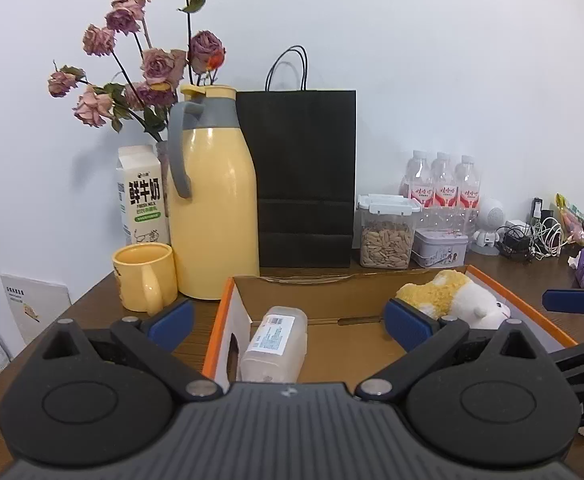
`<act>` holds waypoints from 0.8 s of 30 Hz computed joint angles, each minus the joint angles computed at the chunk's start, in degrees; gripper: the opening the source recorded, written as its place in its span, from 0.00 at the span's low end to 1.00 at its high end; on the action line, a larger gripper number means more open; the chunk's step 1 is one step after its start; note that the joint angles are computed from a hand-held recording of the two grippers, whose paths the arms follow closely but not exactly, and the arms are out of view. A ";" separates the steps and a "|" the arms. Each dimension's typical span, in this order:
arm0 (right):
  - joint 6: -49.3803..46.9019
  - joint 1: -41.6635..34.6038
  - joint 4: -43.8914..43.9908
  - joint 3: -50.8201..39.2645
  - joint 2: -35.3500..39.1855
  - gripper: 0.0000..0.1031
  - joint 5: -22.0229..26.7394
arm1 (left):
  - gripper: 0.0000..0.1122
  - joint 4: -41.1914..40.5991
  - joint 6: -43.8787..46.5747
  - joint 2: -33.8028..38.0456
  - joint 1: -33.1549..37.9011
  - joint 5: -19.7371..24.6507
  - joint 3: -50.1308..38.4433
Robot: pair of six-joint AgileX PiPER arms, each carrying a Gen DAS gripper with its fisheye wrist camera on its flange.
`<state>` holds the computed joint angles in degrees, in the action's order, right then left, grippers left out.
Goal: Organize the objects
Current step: 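Move both tools back toward the purple pouch and white caps on the table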
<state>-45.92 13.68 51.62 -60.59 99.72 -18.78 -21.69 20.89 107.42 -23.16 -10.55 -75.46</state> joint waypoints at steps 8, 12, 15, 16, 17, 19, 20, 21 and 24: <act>-4.26 2.45 5.29 5.42 -6.03 1.00 -1.90 | 0.92 -3.14 3.25 -6.15 -0.22 -1.13 6.54; -6.68 3.95 8.58 8.51 -9.16 1.00 -3.33 | 0.92 -3.48 3.23 -9.25 -0.14 -1.63 10.22; -7.86 4.78 10.28 10.65 -11.20 1.00 -3.98 | 0.92 -3.58 3.38 -11.19 -0.02 -2.00 12.66; -8.44 5.16 11.05 11.41 -11.88 1.00 -4.36 | 0.92 -3.76 3.63 -11.85 0.01 -2.10 13.49; -8.97 5.53 11.79 12.15 -12.54 1.00 -4.71 | 0.92 -4.10 4.01 -12.45 0.04 -2.20 14.25; -9.78 6.16 13.04 13.53 -13.73 1.00 -5.31 | 0.92 -4.38 4.26 -13.61 0.11 -2.37 15.70; -10.01 6.38 13.48 14.21 -14.28 1.00 -5.59 | 0.92 -4.00 3.92 -14.10 0.20 -2.44 16.36; -10.47 6.71 14.17 14.72 -14.71 1.00 -5.89 | 0.92 -3.95 3.91 -14.63 0.27 -2.44 17.04; -11.47 7.50 15.79 16.72 -16.19 1.00 -6.66 | 0.92 -3.86 4.13 -16.03 0.43 -2.68 19.05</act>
